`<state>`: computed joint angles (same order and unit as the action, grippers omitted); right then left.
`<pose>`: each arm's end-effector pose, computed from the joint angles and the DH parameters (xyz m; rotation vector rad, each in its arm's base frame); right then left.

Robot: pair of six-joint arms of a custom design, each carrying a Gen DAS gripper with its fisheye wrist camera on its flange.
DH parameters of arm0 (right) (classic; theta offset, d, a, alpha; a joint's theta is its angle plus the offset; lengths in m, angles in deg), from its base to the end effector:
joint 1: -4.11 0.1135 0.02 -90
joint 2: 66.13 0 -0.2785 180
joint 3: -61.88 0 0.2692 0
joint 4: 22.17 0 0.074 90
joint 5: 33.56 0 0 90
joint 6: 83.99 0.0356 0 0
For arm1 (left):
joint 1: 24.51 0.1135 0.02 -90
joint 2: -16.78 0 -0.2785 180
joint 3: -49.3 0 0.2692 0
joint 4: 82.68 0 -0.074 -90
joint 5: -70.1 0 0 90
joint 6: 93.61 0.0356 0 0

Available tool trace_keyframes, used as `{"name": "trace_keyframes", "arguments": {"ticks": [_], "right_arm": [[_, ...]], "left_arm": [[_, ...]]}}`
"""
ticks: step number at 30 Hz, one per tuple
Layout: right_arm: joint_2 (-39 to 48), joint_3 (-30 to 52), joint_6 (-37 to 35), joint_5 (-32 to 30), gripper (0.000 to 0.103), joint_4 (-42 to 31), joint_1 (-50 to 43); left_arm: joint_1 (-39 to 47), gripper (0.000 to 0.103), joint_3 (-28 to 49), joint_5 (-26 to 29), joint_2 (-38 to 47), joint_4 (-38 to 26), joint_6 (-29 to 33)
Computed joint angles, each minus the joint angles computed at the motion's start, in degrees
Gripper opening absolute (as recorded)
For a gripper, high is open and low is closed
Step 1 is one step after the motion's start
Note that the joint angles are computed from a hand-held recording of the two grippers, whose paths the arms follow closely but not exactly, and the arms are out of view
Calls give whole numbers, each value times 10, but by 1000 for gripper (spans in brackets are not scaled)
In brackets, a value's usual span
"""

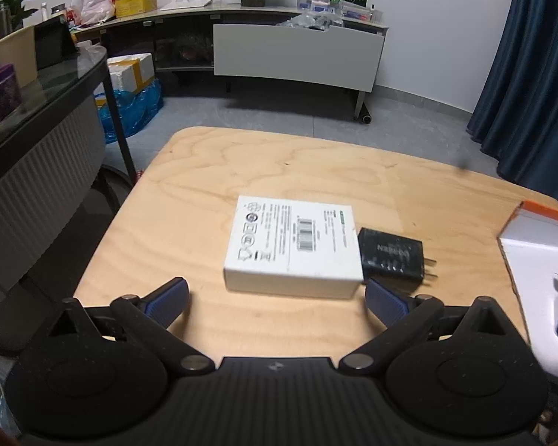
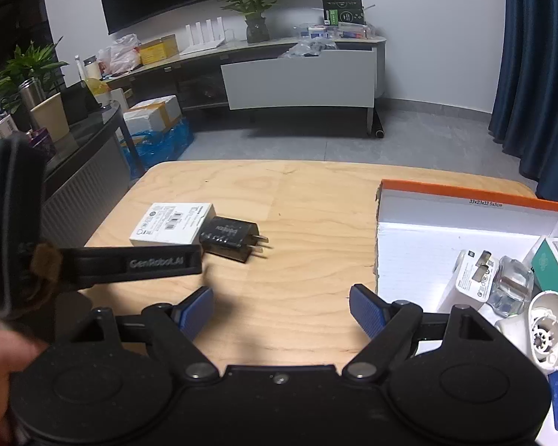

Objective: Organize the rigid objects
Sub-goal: 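Grasp the small white power-adapter box with the left tool, then grasp the black charger with the right tool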

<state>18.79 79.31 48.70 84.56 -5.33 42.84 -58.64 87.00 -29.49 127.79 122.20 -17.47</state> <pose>0.1394 0.0903 0.0607 0.2871 2.3056 0.1004 0.2265 -0.1463 0.0340 0.3482 2.3835 -0.1871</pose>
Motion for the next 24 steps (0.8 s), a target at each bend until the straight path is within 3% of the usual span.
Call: {"name": "trace_keyframes", "arguments": {"ticks": [5, 12, 16, 18, 20, 24], "right_arm": [[28, 0, -12, -13, 95, 36, -15], [58, 18, -31, -32, 95, 60, -29], [75, 26, -47, -41, 95, 73, -37], [89, 33, -57, -48, 95, 83, -44], [105, 42, -60, -52, 95, 93, -50], [153, 65, -70, -76, 95, 131, -70]], "left_arm": [[16, 103, 11, -32, 22, 14, 7], [38, 103, 30, 4, 34, 24, 62], [45, 103, 35, 22, 63, 69, 97], [56, 99, 36, 43, 78, 98, 120], [61, 79, 34, 54, 80, 113, 130], [57, 79, 27, 39, 67, 104, 133]]}}
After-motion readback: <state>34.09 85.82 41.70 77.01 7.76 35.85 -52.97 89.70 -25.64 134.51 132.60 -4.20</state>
